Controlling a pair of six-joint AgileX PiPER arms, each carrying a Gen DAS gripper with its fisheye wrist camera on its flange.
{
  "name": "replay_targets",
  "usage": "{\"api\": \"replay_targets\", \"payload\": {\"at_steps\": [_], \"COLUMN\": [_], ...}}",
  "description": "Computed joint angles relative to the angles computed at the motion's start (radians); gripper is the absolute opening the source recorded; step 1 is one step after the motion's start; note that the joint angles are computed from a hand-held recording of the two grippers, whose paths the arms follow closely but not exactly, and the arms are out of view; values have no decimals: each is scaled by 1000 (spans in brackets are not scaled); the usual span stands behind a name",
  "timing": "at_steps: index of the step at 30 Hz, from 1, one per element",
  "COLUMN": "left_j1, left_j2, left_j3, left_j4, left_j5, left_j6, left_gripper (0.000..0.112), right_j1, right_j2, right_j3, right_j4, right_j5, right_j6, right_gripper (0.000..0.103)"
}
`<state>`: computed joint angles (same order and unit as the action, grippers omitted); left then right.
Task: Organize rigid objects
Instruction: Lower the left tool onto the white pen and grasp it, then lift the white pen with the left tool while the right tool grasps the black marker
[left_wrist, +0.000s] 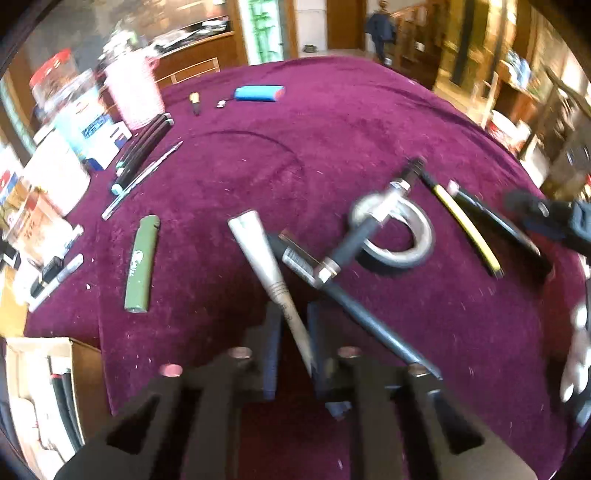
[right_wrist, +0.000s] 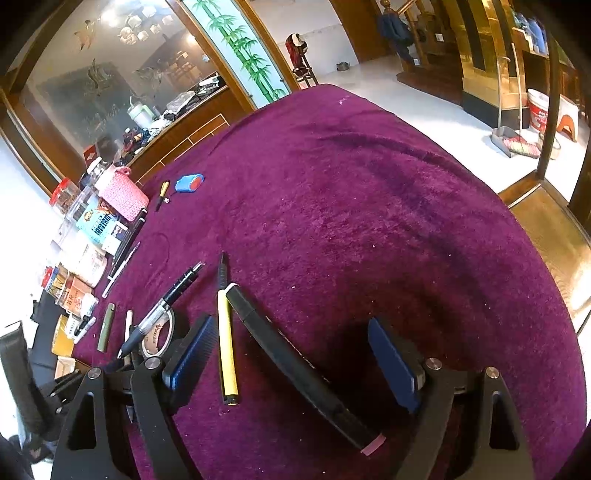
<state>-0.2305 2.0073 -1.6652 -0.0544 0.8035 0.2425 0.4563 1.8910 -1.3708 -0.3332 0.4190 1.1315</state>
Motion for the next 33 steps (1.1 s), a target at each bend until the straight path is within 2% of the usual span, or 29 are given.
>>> {"api": "replay_targets", "payload": {"at_steps": [3,8,11,14,15,17,18,19,23,25,28,30,33], "left_j1": [24,85,97,50,22,5,12,33,152,253,390,507,664], "left_j2": [-80,-288,-336,-313,-310,-304,-304,-304,-420,-502,-605,-661,-722], "left_j3": [111,375,458,463,474,494,490,475,576,641,714,742,770], "left_j4": [-56,-128,-146,-52,24,55,11,-73,-368,-554,-727,-819,-897], "left_j5": [-7,-46,-66,-138,-191,-266,-251,-209,-161,-96,11,117,247], "left_j6": [56,142,166,64,3,-17,17,81,320,481,633,729,847], "left_gripper": [7,7,8,24,35,32,16,7,7,7,7,7,7], "right_j1": [8,9,12,20,23,38,50,69,118,138,172,172,200], "right_j2": [5,2,2,3,2,3,8,13,26,33,28,7,10], "right_j3": [-13,-10,-10,-9,-7,-10,-19,-32,-62,-76,-81,-72,-120], "right_j4": [-20,-11,-23,-50,-63,-142,-198,-269,-399,-434,-505,-435,-151], "right_j5": [20,12,15,13,12,19,37,69,117,134,168,126,57], "right_j6": [6,-1,8,26,33,86,123,169,208,207,250,207,-68], "right_gripper": [87,87,87,87,87,87,87,87,87,87,87,87,87]}}
